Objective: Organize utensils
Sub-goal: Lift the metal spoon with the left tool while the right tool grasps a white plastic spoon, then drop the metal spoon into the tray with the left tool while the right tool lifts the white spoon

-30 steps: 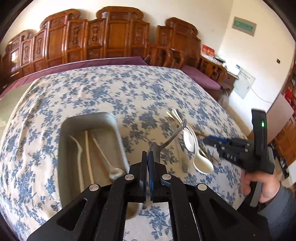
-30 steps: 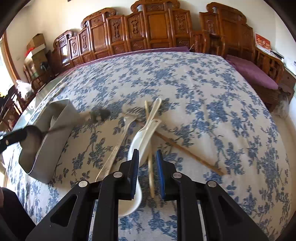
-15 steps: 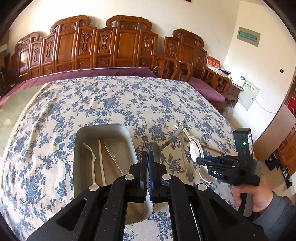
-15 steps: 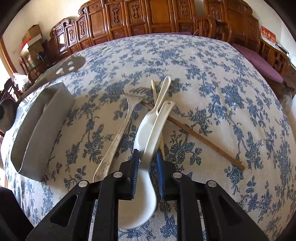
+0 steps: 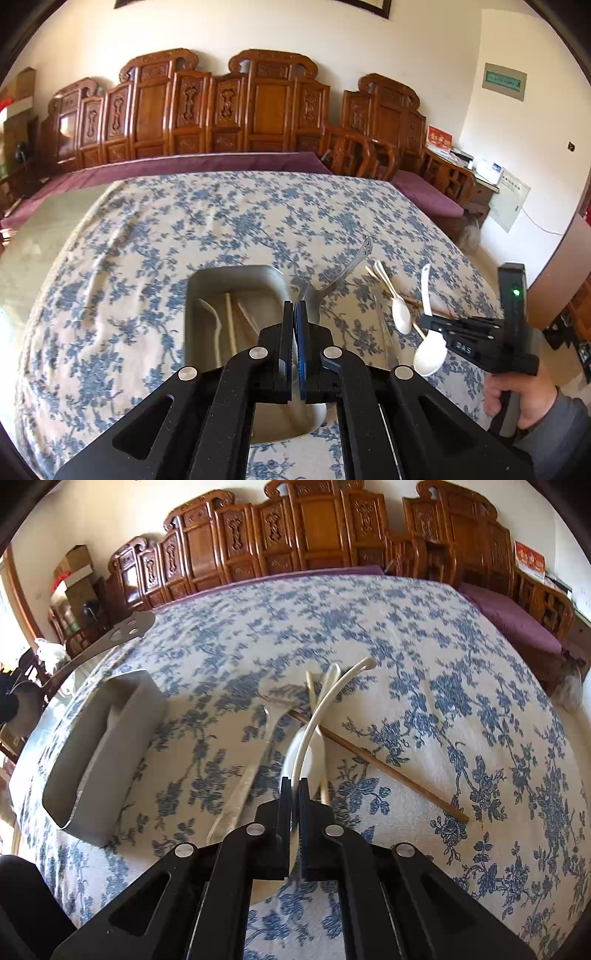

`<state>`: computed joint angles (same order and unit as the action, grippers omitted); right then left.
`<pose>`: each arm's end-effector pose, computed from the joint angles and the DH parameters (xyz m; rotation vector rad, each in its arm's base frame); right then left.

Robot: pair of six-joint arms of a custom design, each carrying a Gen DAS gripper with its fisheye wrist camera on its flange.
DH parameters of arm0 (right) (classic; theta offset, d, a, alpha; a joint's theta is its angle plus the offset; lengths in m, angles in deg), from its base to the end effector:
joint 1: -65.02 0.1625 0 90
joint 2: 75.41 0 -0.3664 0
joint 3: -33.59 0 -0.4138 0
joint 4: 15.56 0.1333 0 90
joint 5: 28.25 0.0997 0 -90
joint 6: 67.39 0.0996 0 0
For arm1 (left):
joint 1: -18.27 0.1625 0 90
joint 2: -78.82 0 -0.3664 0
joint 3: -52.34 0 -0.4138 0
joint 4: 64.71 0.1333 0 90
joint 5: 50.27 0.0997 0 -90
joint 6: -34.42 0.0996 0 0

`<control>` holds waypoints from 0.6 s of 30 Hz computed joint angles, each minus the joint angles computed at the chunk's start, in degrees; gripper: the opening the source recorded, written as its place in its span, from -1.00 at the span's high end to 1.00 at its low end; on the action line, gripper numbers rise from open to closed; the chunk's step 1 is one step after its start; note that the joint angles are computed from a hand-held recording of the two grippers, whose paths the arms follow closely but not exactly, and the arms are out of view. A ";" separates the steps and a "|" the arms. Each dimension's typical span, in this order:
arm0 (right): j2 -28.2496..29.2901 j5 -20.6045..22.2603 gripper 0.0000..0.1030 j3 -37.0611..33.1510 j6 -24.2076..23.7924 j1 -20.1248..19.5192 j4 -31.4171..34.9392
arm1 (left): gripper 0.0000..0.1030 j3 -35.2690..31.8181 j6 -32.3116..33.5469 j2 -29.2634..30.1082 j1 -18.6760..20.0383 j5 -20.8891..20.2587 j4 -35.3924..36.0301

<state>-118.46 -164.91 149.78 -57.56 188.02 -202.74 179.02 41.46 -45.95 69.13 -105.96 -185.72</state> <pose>0.3270 -0.3918 -0.0052 0.2655 -2.3904 0.8519 -0.0625 -0.3769 0.4263 0.8198 2.4489 -0.8618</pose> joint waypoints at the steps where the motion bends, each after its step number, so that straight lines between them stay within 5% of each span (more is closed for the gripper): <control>1: 0.03 0.01 0.92 -0.10 -0.30 0.29 -0.18 | 0.99 0.04 -0.01 -0.22 -0.20 0.49 -0.04; 18: 0.68 3.35 0.92 -0.60 -5.49 2.99 -7.11 | 0.99 0.69 1.25 -0.06 4.14 6.09 -2.44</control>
<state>-117.78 -161.56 149.17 -63.05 191.02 -209.84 179.71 42.70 -46.01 73.27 -99.87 -188.16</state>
